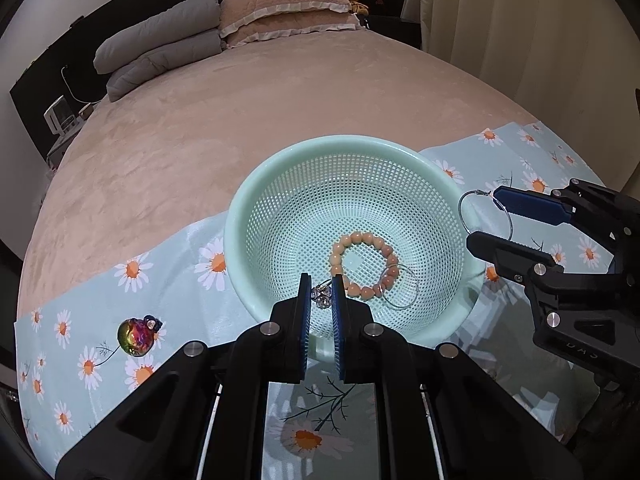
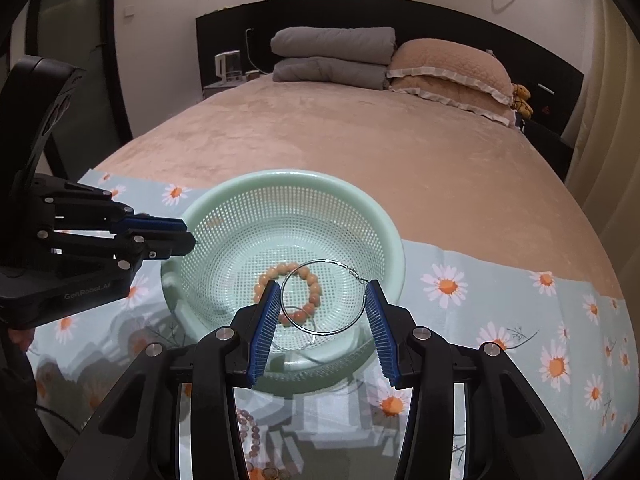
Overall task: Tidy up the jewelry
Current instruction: 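Open both grippers to drop the earring and hoop into the basket, then move both grippers back toward the small earrings beside the pink necklace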
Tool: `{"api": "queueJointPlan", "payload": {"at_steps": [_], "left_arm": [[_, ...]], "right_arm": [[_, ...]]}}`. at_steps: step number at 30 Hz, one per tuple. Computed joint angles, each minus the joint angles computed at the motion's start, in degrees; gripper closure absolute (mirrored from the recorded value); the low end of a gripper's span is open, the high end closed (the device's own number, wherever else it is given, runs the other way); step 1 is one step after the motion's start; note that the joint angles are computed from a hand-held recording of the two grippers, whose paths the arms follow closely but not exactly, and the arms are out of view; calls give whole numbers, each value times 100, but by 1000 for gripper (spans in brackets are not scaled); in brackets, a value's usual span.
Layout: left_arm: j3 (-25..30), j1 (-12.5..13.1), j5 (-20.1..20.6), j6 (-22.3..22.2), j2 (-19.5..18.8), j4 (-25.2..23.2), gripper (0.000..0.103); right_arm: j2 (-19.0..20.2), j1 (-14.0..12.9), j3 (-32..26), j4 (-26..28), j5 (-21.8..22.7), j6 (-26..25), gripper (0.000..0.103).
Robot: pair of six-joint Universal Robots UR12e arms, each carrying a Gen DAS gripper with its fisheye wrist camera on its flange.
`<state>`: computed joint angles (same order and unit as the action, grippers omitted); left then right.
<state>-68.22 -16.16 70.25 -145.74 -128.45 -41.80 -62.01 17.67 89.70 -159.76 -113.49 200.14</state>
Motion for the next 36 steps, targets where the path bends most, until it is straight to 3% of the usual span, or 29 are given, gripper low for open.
{"api": "queueJointPlan", "payload": {"at_steps": [4, 5, 6, 7, 8, 12, 14, 18, 23, 36], "left_arm": [[91, -21, 60, -26, -66, -51, 92], [90, -16, 45, -49, -71, -22, 86], [70, 1, -10, -93, -66, 32, 75], [30, 19, -23, -187, -55, 158, 43], [-31, 39, -17, -308, -41, 376, 27], [-23, 143, -158, -637, -32, 445, 24], [-47, 165, -93, -793, -25, 549, 13], [-131, 198, -80, -885, 26, 540, 12], [-295, 144, 230, -658, 129, 383, 6], [-908, 47, 376, -193, 418, 299, 6]], "right_arm": [[64, -34, -54, 1, 58, 13, 61], [74, -50, -68, 47, 102, 54, 51], [78, -60, -80, 117, 105, 121, 41], [88, -46, -78, 118, -14, 166, 27], [97, -24, -61, 63, -181, 167, 26], [59, -23, -4, 84, -358, 300, 21], [15, -39, 43, 95, -395, 357, 19], [-59, -39, 128, 71, -393, 413, 19], [-130, 11, 163, 277, -450, 335, 19], [-347, 216, 489, 520, -432, 344, 19]]}}
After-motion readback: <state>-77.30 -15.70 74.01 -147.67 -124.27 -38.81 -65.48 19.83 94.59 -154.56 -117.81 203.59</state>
